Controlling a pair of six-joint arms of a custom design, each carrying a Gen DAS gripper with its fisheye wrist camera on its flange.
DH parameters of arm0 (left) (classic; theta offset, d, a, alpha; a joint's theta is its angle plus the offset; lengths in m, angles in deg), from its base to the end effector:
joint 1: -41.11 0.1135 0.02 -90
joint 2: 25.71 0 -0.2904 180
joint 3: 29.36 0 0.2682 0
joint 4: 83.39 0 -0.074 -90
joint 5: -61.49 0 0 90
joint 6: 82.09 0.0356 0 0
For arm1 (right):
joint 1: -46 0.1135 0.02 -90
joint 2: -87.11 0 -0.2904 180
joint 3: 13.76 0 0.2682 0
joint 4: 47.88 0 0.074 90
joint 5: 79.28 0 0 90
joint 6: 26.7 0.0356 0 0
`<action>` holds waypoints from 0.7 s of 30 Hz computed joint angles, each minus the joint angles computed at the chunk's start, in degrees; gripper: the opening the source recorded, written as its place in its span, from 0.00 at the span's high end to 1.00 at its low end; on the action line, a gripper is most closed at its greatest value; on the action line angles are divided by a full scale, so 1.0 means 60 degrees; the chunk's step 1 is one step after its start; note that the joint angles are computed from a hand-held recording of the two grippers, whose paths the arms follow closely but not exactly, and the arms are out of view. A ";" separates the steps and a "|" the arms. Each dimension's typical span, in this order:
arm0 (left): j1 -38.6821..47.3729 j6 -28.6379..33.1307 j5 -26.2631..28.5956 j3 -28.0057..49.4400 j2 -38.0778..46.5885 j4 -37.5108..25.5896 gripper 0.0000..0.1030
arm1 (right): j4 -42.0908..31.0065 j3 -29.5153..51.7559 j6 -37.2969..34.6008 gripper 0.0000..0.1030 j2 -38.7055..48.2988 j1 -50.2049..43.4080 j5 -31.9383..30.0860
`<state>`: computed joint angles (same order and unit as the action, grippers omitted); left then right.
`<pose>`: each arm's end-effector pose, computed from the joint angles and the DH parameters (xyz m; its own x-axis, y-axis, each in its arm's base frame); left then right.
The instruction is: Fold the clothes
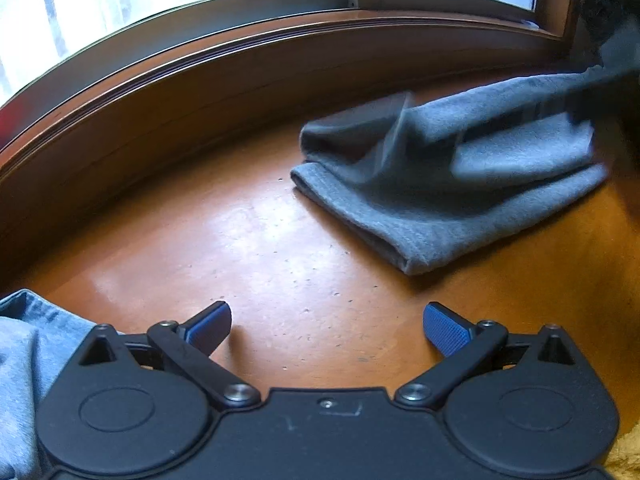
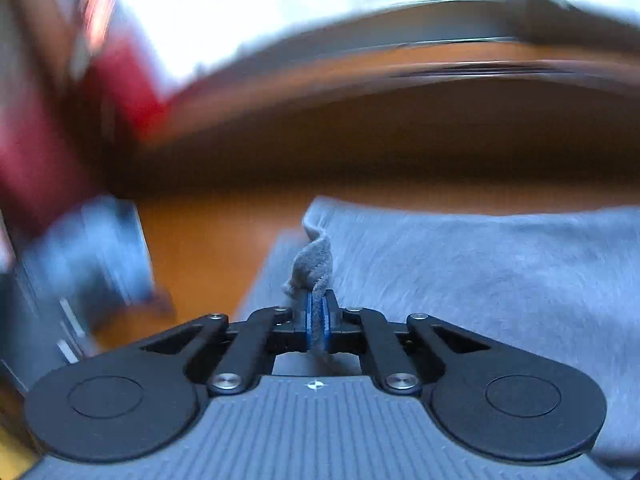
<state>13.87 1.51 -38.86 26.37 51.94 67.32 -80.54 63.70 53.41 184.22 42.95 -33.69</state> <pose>0.2474 -0.1202 0.2121 -0.7277 0.2513 -0.6382 0.2708 0.9601 0.0693 0.3701 0.0052 0.2328 -0.7116 -0.0850 -0.6974 -0.5192 0.7324 0.4405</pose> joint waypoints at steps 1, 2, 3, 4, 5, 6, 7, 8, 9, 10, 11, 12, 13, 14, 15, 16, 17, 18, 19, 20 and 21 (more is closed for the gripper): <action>-0.0001 0.0004 -0.0058 0.0001 -0.0012 -0.0021 0.00 | 0.0338 0.0114 0.0814 0.96 -0.0102 -0.0391 -0.0510; 0.0004 0.0019 -0.0101 -0.0018 -0.0043 -0.0029 0.00 | 0.0645 0.0232 0.1418 0.96 -0.0360 -0.0764 -0.0972; 0.0010 0.0019 -0.0133 -0.0046 -0.0075 -0.0024 0.00 | 0.0794 0.0408 0.1715 0.96 -0.0704 -0.1075 -0.1419; 0.0023 -0.0003 -0.0140 -0.0076 -0.0105 -0.0018 0.00 | 0.0636 0.0655 0.1597 0.96 -0.1059 -0.1280 -0.1776; 0.0048 -0.0037 -0.0126 -0.0106 -0.0133 -0.0008 0.00 | 0.0266 0.0888 0.1184 0.96 -0.1363 -0.1353 -0.1939; 0.0070 -0.0085 -0.0119 -0.0138 -0.0154 0.0015 0.00 | -0.0158 0.1056 0.0692 0.96 -0.1565 -0.1332 -0.2000; 0.0092 -0.0135 -0.0105 -0.0171 -0.0176 0.0039 0.00 | -0.0773 0.1219 0.0108 0.96 -0.1698 -0.1199 -0.1981; 0.0111 -0.0186 -0.0079 -0.0201 -0.0185 0.0073 0.00 | -0.1263 0.1182 -0.0436 0.95 -0.1706 -0.0944 -0.1844; 0.0143 -0.0223 -0.0041 -0.0218 -0.0182 0.0101 0.00 | -0.1712 0.1142 -0.0940 0.95 -0.1698 -0.0676 -0.1683; 0.0199 -0.0245 0.0010 -0.0214 -0.0190 0.0099 0.00 | -0.1913 0.0930 -0.1445 0.95 -0.1650 -0.0388 -0.1321; 0.0232 -0.0269 0.0042 -0.0214 -0.0207 0.0086 0.00 | -0.1826 0.0538 -0.1794 0.94 -0.1591 0.0025 -0.0799; 0.0198 -0.0307 0.0020 -0.0215 -0.0252 0.0034 0.00 | -0.1820 0.0265 -0.2098 0.93 -0.1378 0.0424 -0.0208; 0.0145 -0.0323 -0.0019 -0.0216 -0.0309 -0.0033 0.00 | -0.1761 0.0025 -0.2325 0.90 -0.1117 0.0831 0.0389; 0.0125 -0.0291 -0.0057 -0.0243 -0.0369 -0.0071 0.00 | -0.1669 -0.0174 -0.2491 0.89 -0.0807 0.1242 0.0985; 0.0104 -0.0255 -0.0124 -0.0277 -0.0436 -0.0112 0.00 | -0.1635 -0.0332 -0.2662 0.86 -0.0643 0.1546 0.1582; 0.0082 -0.0220 -0.0191 -0.0311 -0.0504 -0.0155 0.00 | -0.1269 -0.0717 -0.2626 0.86 -0.0855 0.1645 0.1765; 0.0076 -0.0191 -0.0241 -0.0346 -0.0578 -0.0201 0.00 | -0.1416 -0.0711 -0.2603 0.72 -0.1003 0.1618 0.1609; 0.0103 -0.0177 -0.0248 -0.0368 -0.0649 -0.0267 0.00 | -0.1586 -0.0684 -0.2583 0.48 -0.1145 0.1586 0.1440; 0.0134 -0.0172 -0.0238 -0.0363 -0.0704 -0.0349 0.00 | -0.1757 -0.0653 -0.2562 0.38 -0.1284 0.1553 0.1272; 0.0140 -0.0155 -0.0256 -0.0364 -0.0761 -0.0399 0.00 | -0.1723 -0.0695 -0.2420 0.37 -0.1370 0.1495 0.0950; 0.0129 -0.0120 -0.0301 -0.0375 -0.0827 -0.0402 0.00 | -0.1672 -0.0743 -0.2264 0.37 -0.1456 0.1439 0.0626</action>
